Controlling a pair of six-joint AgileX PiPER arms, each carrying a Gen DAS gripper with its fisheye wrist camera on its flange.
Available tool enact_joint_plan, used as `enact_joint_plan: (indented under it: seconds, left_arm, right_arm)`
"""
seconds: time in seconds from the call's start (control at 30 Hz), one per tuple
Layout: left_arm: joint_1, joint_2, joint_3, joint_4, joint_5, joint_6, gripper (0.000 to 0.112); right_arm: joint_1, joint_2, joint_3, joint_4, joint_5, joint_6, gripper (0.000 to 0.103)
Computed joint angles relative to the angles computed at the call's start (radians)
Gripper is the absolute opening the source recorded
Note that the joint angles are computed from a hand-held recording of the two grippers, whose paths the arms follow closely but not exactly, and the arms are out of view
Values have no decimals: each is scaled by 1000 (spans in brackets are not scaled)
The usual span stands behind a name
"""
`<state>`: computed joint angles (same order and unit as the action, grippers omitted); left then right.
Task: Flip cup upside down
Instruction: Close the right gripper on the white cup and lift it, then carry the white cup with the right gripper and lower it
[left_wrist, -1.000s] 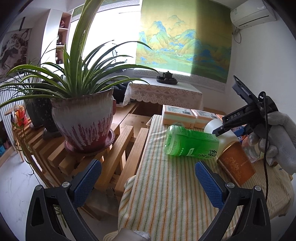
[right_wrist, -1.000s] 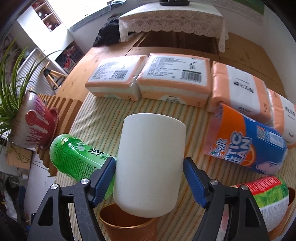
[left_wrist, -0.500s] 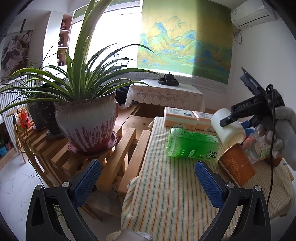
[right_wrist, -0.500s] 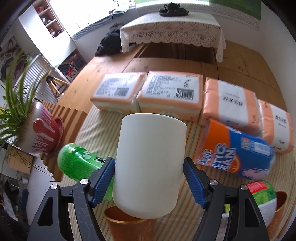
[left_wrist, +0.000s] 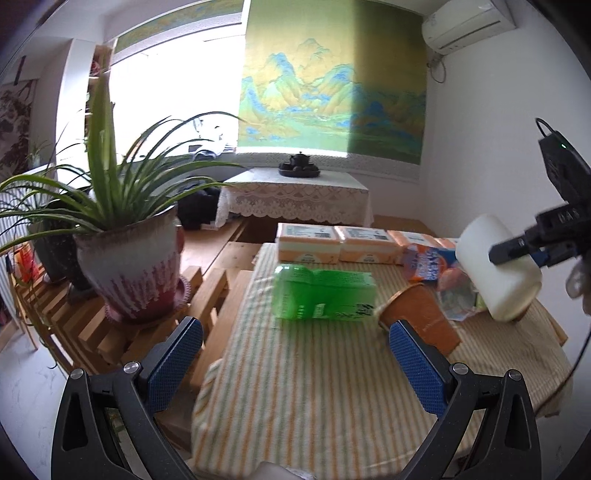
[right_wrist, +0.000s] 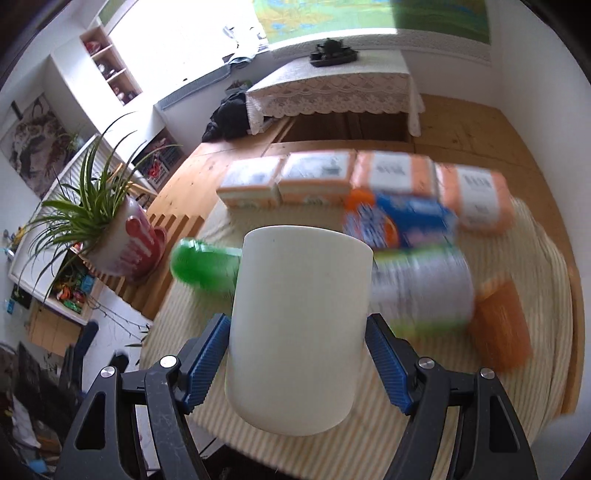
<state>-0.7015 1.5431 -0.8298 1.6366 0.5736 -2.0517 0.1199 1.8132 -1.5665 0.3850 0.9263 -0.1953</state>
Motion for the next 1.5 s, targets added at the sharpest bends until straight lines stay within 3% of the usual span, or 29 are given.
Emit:
enact_joint_plan:
  seconds: [0.2,0.37,0.83,1.07,1.37,1.5]
  left_arm:
    - [-75,58,-52,-26,-36,51,102]
    - [-127,105,-82,-26,-51,52,102]
    - [-153,120,-82,-26,-49,27,102]
    - [-172,128,-82,-1,-40,-10,102]
    - [-214,170,-123,5,-23,-21,102]
    - [-224,190,-146,-2,-32,-23,102]
  right_arm:
    - [-73,-142,360,128,-157,-57,72]
    - [-90,-184,524,203,-275,-96,72]
    - [-55,-184,590,309,-375,-165,73]
    - [-56,-250,641,306,-425,-193,74]
    - [-46,-468,862,334,-629,-271,75]
    - [-20,-578,973,184,-751,-117,75]
